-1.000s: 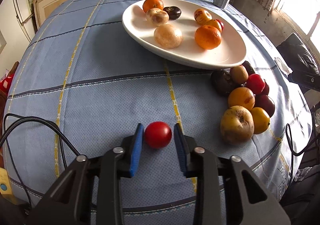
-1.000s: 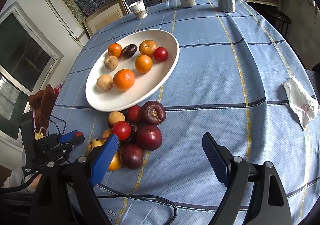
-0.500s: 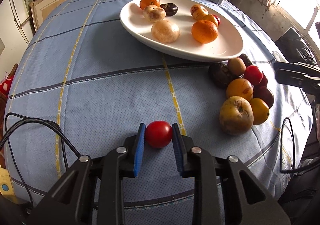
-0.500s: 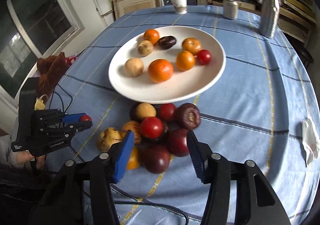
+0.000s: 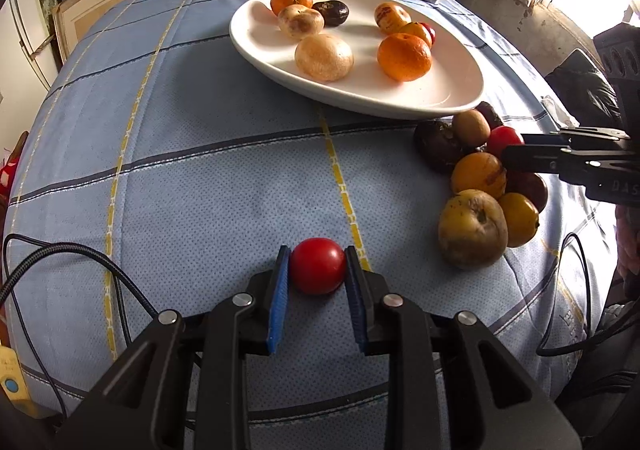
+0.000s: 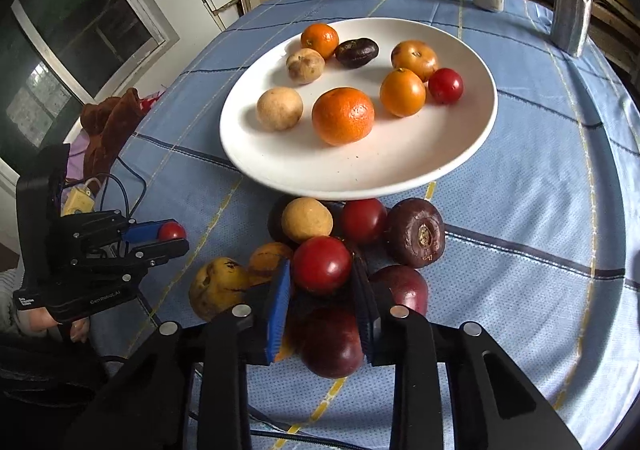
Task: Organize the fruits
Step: 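Grasp a red tomato with the left tool while the right tool grasps a red tomato, then carry both tomatoes onto the white plate and open both tools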
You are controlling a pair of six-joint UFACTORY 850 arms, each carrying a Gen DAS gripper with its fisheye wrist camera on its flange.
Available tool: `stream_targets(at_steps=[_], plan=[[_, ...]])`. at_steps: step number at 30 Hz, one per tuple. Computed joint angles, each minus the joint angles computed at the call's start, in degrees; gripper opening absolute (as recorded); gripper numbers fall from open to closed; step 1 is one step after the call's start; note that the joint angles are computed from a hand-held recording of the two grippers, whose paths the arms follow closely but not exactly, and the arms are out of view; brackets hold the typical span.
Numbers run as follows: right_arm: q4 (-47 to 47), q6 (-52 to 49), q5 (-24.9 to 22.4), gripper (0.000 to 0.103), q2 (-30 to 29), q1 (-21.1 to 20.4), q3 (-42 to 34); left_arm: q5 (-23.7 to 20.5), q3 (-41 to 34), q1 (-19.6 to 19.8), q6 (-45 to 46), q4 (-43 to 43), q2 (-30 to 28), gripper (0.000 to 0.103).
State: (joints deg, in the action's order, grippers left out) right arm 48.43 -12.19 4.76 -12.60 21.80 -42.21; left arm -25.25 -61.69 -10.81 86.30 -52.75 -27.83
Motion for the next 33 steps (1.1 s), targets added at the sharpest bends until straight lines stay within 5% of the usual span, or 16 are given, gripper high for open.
stream_targets(at_steps=[5, 10, 17, 33], plan=[[-3.76, 3.40, -0.35, 0.029, 0.36, 0.00, 0.23, -0.26, -0.66, -0.05, -0.81, 0.09, -0.33, 0.026], [11.70, -10.91, 2.05, 0.029, 4.59, -0.27, 2.51, -1.62, -2.91, 0.13, -1.60, -2.29, -0.50, 0.026], [12.67, -11.46, 3.81, 0.029, 8.40, -3.56, 3.45, -3.17, -9.14, -1.46, -1.93, -5.24, -1.49, 0.026], [11.15, -17.34, 1.31, 0.029, -0.77, -8.77, -5.47, -3.58, -27.17, -6.92, -17.37, 6.21, -13.81, 0.026]])
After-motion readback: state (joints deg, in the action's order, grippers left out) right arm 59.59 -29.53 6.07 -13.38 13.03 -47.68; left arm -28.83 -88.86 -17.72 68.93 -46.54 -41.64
